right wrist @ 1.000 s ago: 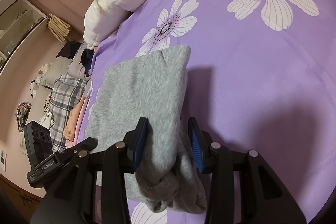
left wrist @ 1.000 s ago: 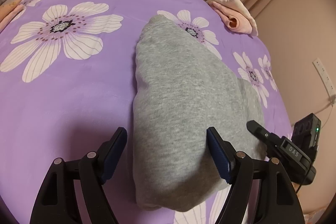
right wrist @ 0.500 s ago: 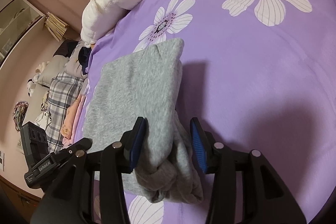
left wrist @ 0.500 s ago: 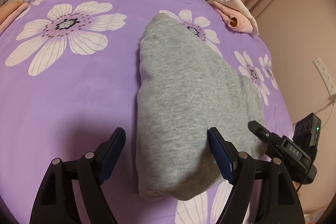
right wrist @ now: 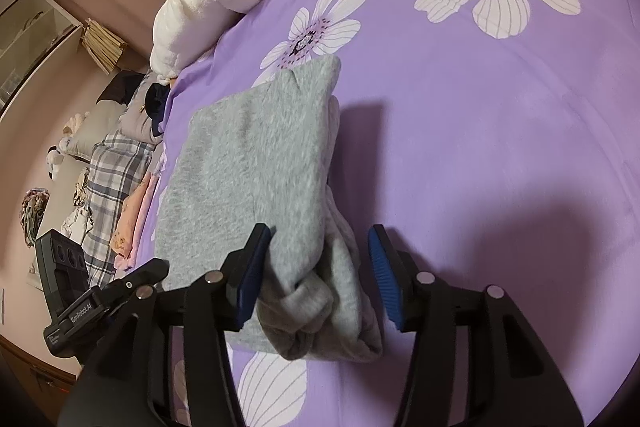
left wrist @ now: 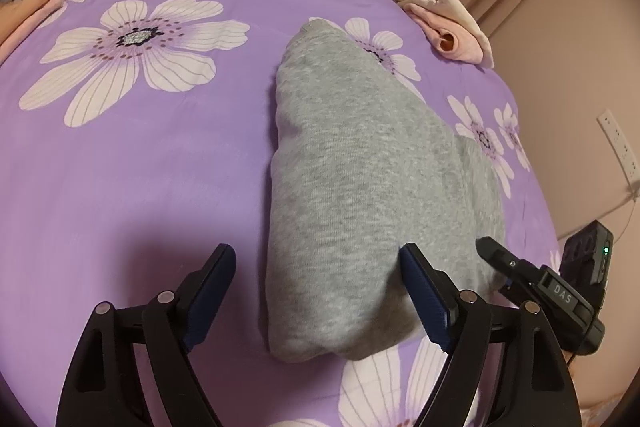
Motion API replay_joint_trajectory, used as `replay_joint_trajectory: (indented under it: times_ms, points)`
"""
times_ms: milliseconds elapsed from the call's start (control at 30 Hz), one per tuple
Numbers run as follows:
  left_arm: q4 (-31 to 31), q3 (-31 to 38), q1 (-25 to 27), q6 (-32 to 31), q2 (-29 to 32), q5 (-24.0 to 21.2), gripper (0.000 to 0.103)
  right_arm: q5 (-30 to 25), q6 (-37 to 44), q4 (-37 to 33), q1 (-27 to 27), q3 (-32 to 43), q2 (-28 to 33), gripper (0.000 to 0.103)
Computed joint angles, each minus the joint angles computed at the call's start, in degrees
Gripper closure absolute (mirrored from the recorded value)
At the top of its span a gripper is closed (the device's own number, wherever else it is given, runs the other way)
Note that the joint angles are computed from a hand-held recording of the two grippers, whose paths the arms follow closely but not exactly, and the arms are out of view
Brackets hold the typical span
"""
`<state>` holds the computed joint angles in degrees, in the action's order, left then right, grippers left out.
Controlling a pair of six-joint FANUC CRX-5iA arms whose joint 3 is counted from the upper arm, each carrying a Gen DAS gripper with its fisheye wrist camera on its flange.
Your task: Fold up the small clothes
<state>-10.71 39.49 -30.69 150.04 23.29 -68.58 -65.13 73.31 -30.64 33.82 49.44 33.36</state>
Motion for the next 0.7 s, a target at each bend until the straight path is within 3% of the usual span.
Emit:
replay_joint_trajectory:
  times_ms: [500, 700]
  points:
    - [-0.5, -2.7, -1.1, 2.3, -2.0, -0.4, 0.016, 0.3, -0.4, 2.5, 0.7, -2.4, -1.8, 0.046]
    - [-2.2, -2.6, -1.8, 3.9, -2.7, -3.4, 0.016, 2.1, -0.4, 7.0, 2.1, -4.4, -3.4, 0.046]
